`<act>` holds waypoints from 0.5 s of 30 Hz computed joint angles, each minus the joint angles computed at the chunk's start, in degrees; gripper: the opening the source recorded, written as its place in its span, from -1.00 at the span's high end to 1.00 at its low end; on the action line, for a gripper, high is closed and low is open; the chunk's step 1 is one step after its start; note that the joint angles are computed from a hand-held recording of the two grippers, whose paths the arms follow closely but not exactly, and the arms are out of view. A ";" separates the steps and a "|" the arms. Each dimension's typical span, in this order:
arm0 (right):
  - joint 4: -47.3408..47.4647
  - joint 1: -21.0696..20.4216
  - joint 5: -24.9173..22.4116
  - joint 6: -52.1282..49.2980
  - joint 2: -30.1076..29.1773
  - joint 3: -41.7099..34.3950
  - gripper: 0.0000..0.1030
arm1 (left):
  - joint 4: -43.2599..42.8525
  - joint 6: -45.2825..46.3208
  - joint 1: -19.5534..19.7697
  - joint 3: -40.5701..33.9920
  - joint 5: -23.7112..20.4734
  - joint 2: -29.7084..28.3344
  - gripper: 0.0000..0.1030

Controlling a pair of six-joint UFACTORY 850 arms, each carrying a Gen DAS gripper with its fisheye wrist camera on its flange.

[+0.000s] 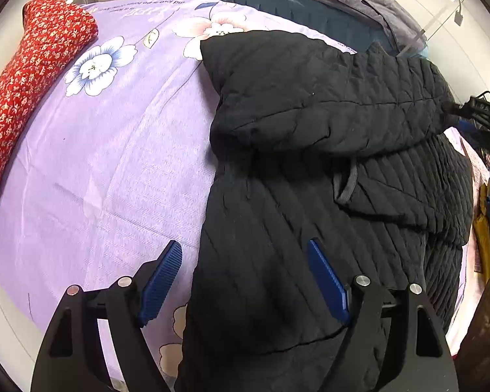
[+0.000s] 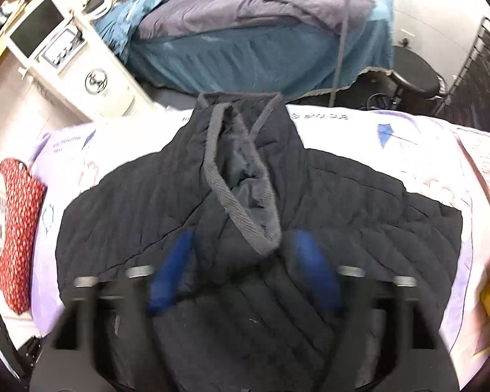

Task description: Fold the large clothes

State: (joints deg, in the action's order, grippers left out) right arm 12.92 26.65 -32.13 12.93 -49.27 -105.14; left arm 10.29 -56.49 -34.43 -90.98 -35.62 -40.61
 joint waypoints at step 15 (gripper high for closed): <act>15.52 -0.16 15.96 -6.46 18.28 29.53 0.83 | -0.83 3.00 -0.66 -8.32 -2.43 -5.26 -0.49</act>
State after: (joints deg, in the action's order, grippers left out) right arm 28.43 26.49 -16.17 6.47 -31.00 -75.61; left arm 9.46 -53.50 -35.08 -99.31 -38.06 -45.87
